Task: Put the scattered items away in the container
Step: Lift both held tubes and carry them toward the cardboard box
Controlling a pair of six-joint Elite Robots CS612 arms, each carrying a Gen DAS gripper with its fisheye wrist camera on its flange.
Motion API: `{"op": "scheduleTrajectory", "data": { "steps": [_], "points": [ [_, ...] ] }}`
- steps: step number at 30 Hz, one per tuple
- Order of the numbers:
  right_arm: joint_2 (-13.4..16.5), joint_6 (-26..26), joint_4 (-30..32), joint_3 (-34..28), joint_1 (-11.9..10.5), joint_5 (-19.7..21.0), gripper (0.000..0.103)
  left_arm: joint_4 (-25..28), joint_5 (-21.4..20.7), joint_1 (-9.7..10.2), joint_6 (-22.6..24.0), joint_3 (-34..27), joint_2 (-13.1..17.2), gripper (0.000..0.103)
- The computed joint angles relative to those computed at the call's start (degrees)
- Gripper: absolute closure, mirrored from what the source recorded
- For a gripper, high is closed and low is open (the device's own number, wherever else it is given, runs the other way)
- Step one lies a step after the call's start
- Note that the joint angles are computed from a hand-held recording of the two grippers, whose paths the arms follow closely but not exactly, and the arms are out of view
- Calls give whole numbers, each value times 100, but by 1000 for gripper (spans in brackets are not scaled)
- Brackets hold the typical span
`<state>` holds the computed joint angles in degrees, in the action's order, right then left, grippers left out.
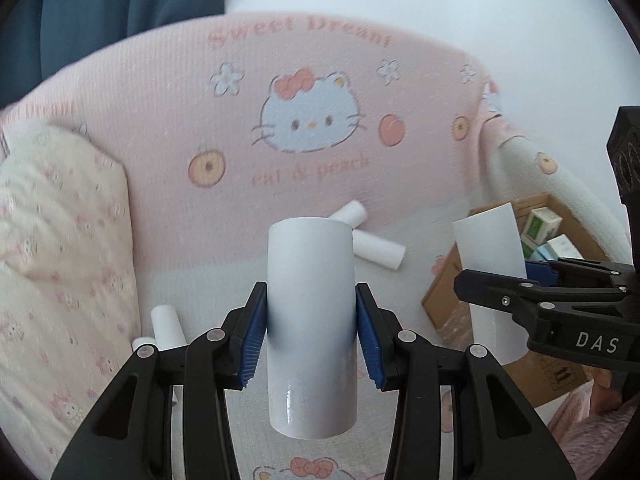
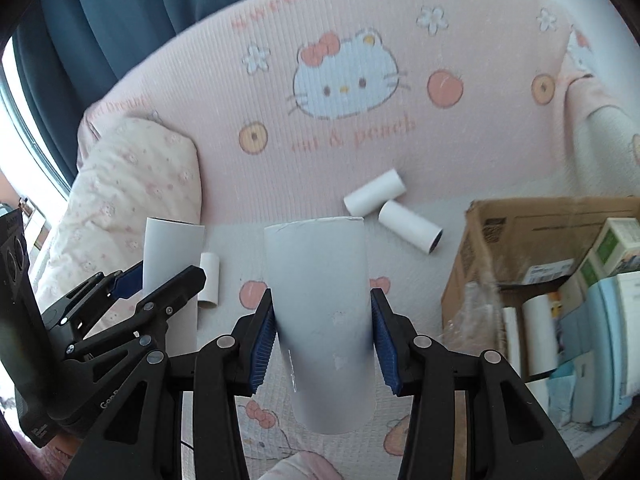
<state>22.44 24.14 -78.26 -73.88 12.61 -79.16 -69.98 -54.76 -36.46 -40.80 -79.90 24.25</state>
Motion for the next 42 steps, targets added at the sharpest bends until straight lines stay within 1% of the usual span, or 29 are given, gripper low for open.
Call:
{"op": "scheduleTrajectory", "data": {
  "steps": [5, 10, 12, 14, 17, 20, 21, 24, 26, 29, 31, 34, 36, 37, 39, 40, 41, 42],
  "points": [
    [3, -51, 100, -140, -24, -63, 60, -42, -19, -56, 123, 9, -23, 57],
    [117, 100, 204, -384, -133, 72, 60, -239, -195, -51, 227, 134, -81, 57],
    [153, 164, 284, -479, -196, 120, 60, -382, -202, -53, 383, 242, -115, 57],
    [183, 234, 342, -580, -249, 44, 60, -581, -245, -55, 583, 405, -179, 57],
    [206, 383, 455, -717, -310, -209, 60, -995, -605, -18, 836, 661, -289, 57],
    [239, 485, 557, -848, -372, -281, 60, -1437, -1106, 33, 1076, 966, -418, 57],
    [249, 519, 609, -884, -385, -336, 60, -1552, -1213, 38, 1172, 1107, -479, 57],
    [251, 599, 776, -930, -427, -414, 60, -1783, -1345, 19, 1422, 1507, -649, 57],
    [275, 615, 839, -988, -468, -427, 60, -1840, -1470, 13, 1532, 1741, -754, 57],
    [295, 653, 984, -1063, -512, -503, 60, -1892, -1590, 9, 1631, 1875, -801, 57],
    [307, 563, 1265, -1150, -554, -515, 60, -1904, -1664, 17, 1680, 1926, -816, 57],
    [340, 424, 1645, -1290, -651, -326, 60, -1975, -2051, 82, 1661, 2040, -855, 57],
    [325, 358, 1842, -1315, -685, -409, 60, -2050, -2353, 117, 1624, 2192, -922, 57],
    [300, 303, 1944, -1303, -695, -522, 60, -2128, -2468, 130, 1637, 2258, -946, 57],
    [247, 171, 2068, -1257, -721, -610, 61, -2236, -2583, 143, 1690, 2376, -990, 57],
    [248, 93, 2076, -1240, -747, -562, 61, -2263, -2612, 149, 1722, 2441, -1017, 57],
    [246, 50, 2108, -1207, -772, -486, 65, -2294, -2634, 155, 1740, 2494, -1038, 57],
    [230, 23, 2193, -1163, -789, -418, 67, -2329, -2665, 159, 1754, 2532, -1049, 57]
  ]
}}
